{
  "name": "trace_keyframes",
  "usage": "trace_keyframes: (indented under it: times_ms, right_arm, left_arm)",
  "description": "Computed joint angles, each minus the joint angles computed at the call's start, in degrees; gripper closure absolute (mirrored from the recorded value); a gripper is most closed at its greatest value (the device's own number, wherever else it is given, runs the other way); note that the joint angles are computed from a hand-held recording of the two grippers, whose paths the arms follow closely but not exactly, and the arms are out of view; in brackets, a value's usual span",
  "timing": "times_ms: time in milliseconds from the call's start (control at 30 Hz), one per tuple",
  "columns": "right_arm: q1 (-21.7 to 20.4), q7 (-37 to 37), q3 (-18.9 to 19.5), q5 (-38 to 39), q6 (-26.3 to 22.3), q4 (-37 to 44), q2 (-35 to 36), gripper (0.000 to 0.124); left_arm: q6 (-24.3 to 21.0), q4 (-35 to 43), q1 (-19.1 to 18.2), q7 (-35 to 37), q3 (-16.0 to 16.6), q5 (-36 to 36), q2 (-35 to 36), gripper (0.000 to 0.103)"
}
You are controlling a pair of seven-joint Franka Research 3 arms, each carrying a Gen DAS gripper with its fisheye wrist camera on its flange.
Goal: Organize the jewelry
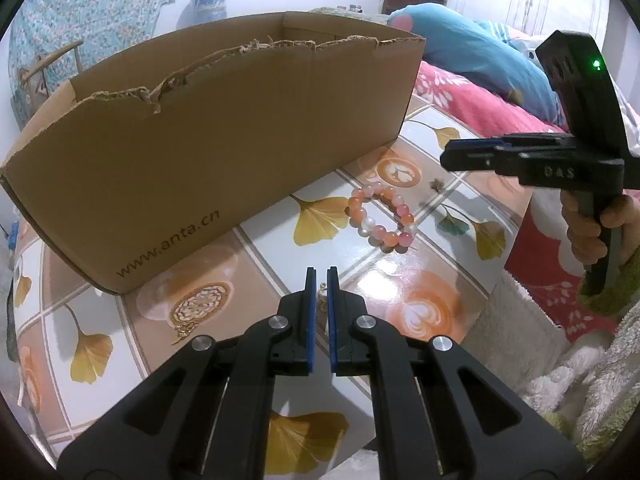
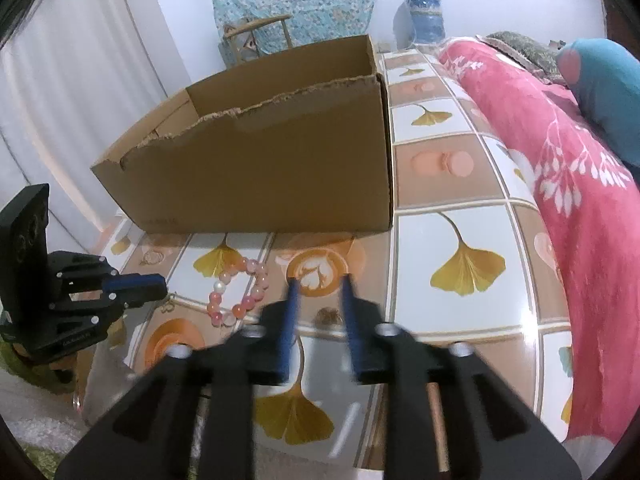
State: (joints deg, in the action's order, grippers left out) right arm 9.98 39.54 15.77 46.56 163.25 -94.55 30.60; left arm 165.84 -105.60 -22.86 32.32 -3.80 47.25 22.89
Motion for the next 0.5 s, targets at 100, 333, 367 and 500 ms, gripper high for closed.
trace_keyframes:
  times_ms: [100, 333, 367, 500]
  right_arm:
    - [0.54, -0.04, -0.47, -0.99, 0.04, -1.17, -0.70, 0.093]
    - [2.23, 3.83, -2.74, -4.48, 0.47, -1.64, -0.52, 0.093]
    - [2.21, 4.29, -2.76, -5.03, 0.37, -1.47, -0.33, 0.093]
    - [2.62, 5.89, -3.08, -7.85, 0.31, -0.93, 0.48, 0.093]
  left_arm:
    - [-0.03, 0.12, 0.05, 0.10, -0.05, -0.18, 0.13, 0.099]
    - [0.00, -0.17, -0.12, -0.42, 0.15, 0.11, -0.19, 0.099]
    - [0.00, -0.10, -0.11, -0.44, 0.11, 0.09, -0.12, 0.099]
    - [-0.05, -0.18, -0.15, -0.64, 0.12, 0.25, -0.17, 0.099]
